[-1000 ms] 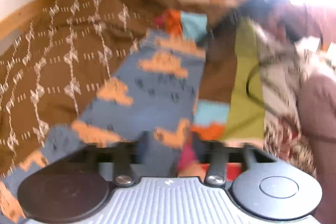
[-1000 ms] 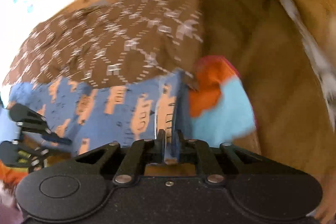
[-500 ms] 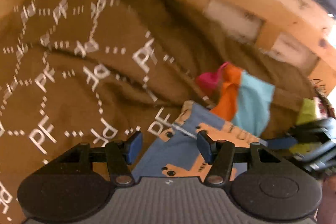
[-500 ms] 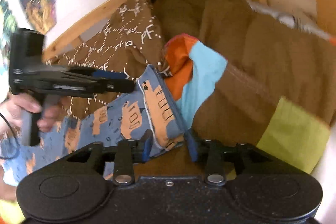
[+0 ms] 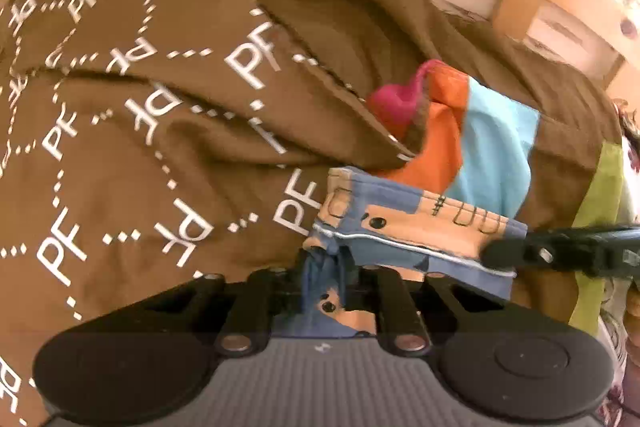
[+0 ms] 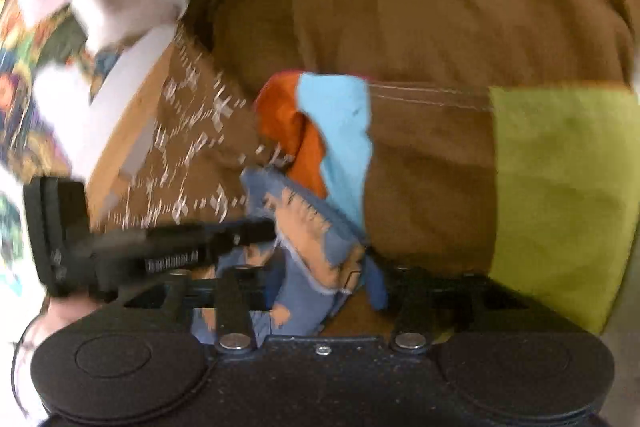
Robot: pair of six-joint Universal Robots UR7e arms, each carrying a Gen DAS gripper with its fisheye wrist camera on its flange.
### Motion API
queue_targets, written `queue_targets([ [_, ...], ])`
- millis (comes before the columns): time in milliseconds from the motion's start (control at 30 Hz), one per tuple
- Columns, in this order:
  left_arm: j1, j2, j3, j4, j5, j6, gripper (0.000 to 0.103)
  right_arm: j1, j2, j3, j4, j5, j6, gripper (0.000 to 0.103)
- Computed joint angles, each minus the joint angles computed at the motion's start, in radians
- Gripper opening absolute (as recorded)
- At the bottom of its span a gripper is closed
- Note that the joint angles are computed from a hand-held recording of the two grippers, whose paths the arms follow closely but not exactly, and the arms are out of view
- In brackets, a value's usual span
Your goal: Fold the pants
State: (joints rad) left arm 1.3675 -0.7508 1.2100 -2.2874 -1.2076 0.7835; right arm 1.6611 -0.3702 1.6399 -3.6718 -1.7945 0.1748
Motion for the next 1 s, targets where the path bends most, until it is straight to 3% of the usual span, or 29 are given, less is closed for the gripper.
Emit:
queue_targets([
  [100, -0.017, -0.026, 0.065, -0.080, 0.014, -0.017, 0.010, 0.012, 0.033, 0.010, -0.121, -0.023, -0.085, 0.012],
  [267, -0.042, -0.081, 0.204, -0.280, -0.047, 0.043, 0.009, 0.082, 0.086, -0.012, -0.329, -0.119, -0.418, 0.009],
  [367, -0.047, -0.071, 0.242, -0.385, -0.075, 0.072, 0.009, 0.089, 0.093, -0.019, -0.343, -0.164, -0.461, 0.009],
  [467, -0.041, -0.035, 0.246, -0.423, -0.061, 0.055, 0.011, 0.082, 0.106, -0.039, -0.319, -0.214, -0.426, 0.009],
  [567, -0.032, -0.017, 0.276, -0.522, -0.066, 0.066, 0.021, 0.087, 0.128, -0.084, -0.276, -0.250, -0.426, 0.010],
  [600, -0.030, -0.020, 0.283, -0.541, -0.072, 0.046, 0.035, 0.090, 0.132, -0.091, -0.274, -0.256, -0.441, 0.012],
  [633, -0.028, -0.024, 0.286, -0.557, -0.070, 0.027, 0.058, 0.091, 0.133, -0.090, -0.281, -0.259, -0.454, 0.014],
  [667, -0.027, -0.037, 0.300, -0.589, -0.065, 0.009, 0.065, 0.093, 0.133, -0.083, -0.292, -0.261, -0.467, 0.016],
  [800, 0.005, -0.146, 0.401, -0.712, -0.122, -0.035, 0.074, 0.123, 0.155, -0.078, -0.415, -0.334, -0.594, 0.034],
  [867, 0.026, -0.222, 0.481, -0.824, -0.083, -0.017, 0.081, 0.144, 0.194, -0.117, -0.503, -0.350, -0.736, 0.058],
  [900, 0.031, -0.242, 0.510, -0.875, -0.049, 0.000, 0.083, 0.152, 0.212, -0.135, -0.531, -0.333, -0.808, 0.076],
  [933, 0.043, -0.270, 0.539, -0.918, -0.016, 0.022, 0.083, 0.155, 0.218, -0.139, -0.528, -0.297, -0.852, 0.082],
  [1000, 0.076, -0.313, 0.575, -0.964, 0.038, 0.068, 0.083, 0.160, 0.221, -0.147, -0.447, -0.221, -0.914, 0.083],
])
